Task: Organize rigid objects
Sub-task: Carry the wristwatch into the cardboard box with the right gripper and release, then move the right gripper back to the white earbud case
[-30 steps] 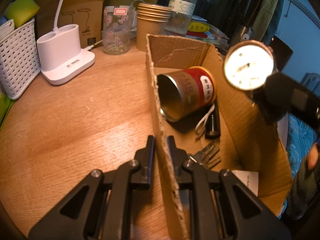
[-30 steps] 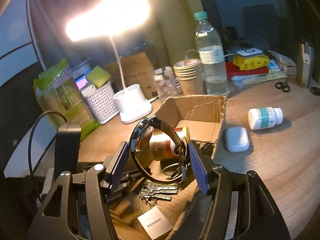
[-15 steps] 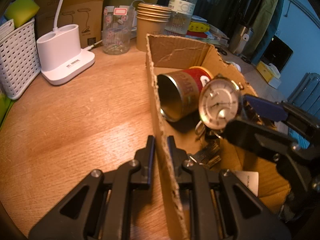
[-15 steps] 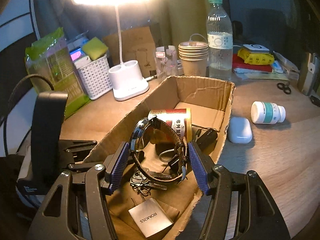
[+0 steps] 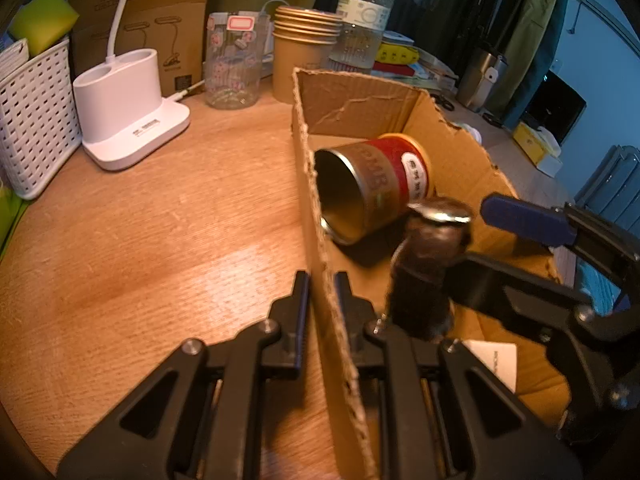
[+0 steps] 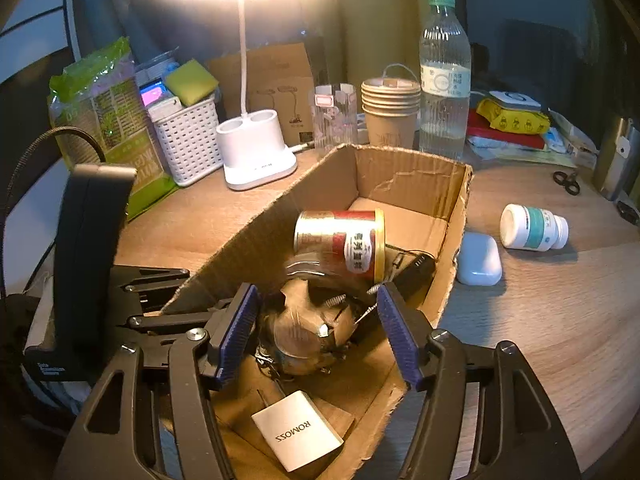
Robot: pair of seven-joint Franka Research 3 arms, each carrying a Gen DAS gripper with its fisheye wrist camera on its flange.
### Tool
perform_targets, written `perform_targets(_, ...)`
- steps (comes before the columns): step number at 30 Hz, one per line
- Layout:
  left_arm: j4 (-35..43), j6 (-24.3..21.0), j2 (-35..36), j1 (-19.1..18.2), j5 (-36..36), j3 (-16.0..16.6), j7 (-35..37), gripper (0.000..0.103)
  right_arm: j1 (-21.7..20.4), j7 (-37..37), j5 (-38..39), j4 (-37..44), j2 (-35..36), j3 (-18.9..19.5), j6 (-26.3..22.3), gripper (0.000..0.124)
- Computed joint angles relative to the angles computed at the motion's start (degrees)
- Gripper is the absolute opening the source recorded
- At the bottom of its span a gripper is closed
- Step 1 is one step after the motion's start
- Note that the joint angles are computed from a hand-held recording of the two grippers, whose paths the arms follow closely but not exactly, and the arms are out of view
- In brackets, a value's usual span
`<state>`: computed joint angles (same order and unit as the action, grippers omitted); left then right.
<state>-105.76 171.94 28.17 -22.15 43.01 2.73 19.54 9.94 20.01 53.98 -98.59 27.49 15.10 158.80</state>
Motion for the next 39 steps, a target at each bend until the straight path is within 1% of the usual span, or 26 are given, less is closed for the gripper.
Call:
perform_targets(6, 0.21, 0.01, 0.21, -0.04, -0.18, 0.05, 0.14, 0.014, -0.68, -1.46, 1.74, -0.56, -0.6, 0.62, 0.77, 0.066)
perform_targets(12, 0.24, 0.02, 0.24, -0.13, -0.22, 0.13, 0.15, 0.014, -2.21, -4.99, 7.24, -0.79, -1.66, 1.37, 1.56, 0.066)
perform_targets(19, 0.18, 0.04, 0.2, -0.13, -0.26, 0.15, 0.2, 0.014, -3.34, -8.83, 14.57, -0.09, -2.29, 0.96, 2.81, 0.066)
perform_targets(24, 0.18, 0.05, 0.2, -0.14, -0.27, 0.17, 0.2, 0.014, -3.23, -9.28, 17.12, 0.93, -1.75, -0.25, 3.5, 0.066)
perform_targets(27, 0.17, 0.06, 0.19, -0.15, -0.27, 0.18, 0.2, 0.014, -2.98, -7.93, 16.58, 1.92, -0.76, -0.95, 3.92, 0.066)
perform_targets(31, 0.17, 0.07, 0.19, -0.16, -0.27, 0.19, 0.2, 0.014, -2.59, -5.4, 14.37, 3.25, 1.0, -1.44, 5.87, 0.066)
perform_targets(39, 0.2, 0.07, 0.23, -0.16, -0.29, 0.19, 0.19, 0.014, -3.91, -0.04, 8.55, 6.0, 4.74, -0.31, 7.49, 0.066)
